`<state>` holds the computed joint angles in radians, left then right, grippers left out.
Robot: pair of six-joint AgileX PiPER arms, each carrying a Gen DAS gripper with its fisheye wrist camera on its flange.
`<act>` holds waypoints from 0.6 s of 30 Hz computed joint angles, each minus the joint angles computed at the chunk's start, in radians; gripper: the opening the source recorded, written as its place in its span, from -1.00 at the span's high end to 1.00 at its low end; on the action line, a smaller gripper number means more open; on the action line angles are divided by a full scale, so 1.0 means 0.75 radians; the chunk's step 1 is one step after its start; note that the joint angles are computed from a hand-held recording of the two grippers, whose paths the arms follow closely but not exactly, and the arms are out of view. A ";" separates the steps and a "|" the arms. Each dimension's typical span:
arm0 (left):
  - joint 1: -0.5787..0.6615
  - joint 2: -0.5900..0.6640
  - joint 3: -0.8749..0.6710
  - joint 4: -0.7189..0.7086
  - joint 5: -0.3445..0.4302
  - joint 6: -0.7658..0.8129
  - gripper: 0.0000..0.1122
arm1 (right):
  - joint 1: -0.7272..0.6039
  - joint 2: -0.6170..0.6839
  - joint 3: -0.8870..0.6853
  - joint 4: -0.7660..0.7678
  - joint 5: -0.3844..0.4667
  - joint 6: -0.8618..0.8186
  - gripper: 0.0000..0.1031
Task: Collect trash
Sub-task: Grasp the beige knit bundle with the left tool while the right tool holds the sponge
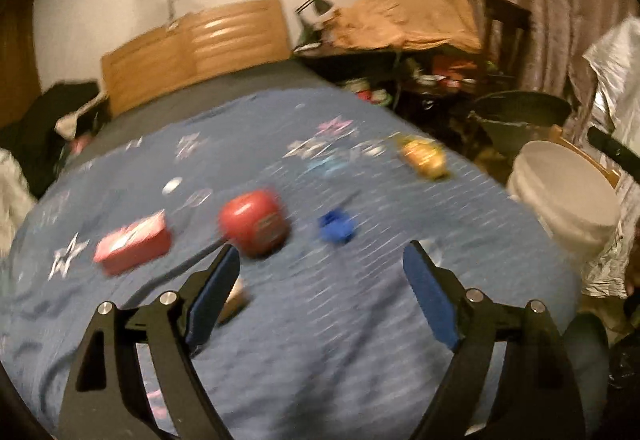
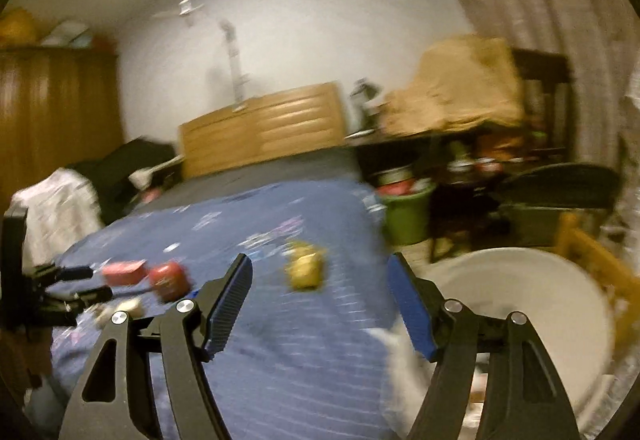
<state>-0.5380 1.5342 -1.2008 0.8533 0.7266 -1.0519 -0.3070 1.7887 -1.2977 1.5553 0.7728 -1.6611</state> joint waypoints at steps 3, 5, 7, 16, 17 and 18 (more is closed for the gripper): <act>0.229 -0.201 0.195 -0.308 -0.124 0.352 -0.45 | 0.163 -0.001 -0.007 -0.085 -0.009 0.025 -0.48; 0.364 -0.264 0.275 -0.519 -0.197 0.618 -0.45 | 0.261 0.009 -0.029 -0.146 -0.030 0.064 -0.51; 0.500 -0.290 0.331 -0.744 -0.254 0.885 -0.46 | 0.361 0.024 -0.056 -0.211 -0.042 0.108 -0.52; 0.883 -0.118 0.344 -1.541 -0.338 1.881 -0.47 | 0.673 0.445 -0.783 -0.829 0.321 0.572 -0.54; 0.907 -0.093 0.335 -1.598 -0.332 1.961 -0.47 | 0.711 0.519 -0.916 -0.896 0.390 0.621 -0.54; 0.924 -0.076 0.329 -1.643 -0.325 2.024 -0.47 | 0.732 0.590 -1.049 -0.947 0.470 0.665 -0.54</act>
<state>0.1551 1.4773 -0.9543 -0.3790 0.4831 0.4663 0.2417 2.2313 -2.0848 0.8451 1.1253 -1.1624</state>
